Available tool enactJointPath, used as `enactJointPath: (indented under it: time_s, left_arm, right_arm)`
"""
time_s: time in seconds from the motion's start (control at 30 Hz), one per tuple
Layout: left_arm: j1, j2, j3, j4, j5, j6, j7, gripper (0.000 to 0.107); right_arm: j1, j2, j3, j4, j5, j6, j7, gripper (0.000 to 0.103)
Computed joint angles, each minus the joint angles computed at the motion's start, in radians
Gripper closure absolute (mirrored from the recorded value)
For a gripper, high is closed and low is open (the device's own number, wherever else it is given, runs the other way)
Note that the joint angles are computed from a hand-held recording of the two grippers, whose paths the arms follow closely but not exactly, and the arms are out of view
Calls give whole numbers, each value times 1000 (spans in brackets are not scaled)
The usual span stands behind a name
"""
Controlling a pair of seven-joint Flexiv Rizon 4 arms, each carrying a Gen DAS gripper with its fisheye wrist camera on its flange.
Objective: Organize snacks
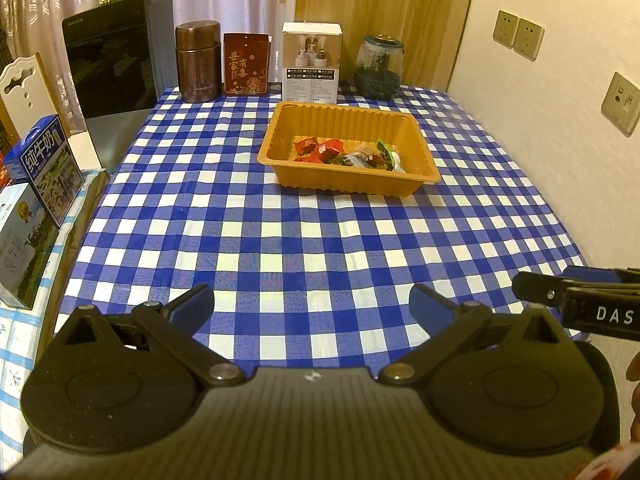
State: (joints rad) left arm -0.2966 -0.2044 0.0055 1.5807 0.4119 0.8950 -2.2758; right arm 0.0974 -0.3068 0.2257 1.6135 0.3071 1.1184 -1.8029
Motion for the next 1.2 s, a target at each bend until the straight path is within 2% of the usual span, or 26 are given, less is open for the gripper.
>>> enactJointPath:
  time_s: [1.2]
  left_arm:
    - [0,3,-1,3,4,1,-5,4]
  right_arm:
    - [3,-3,-4,-2,-7,2,15,29]
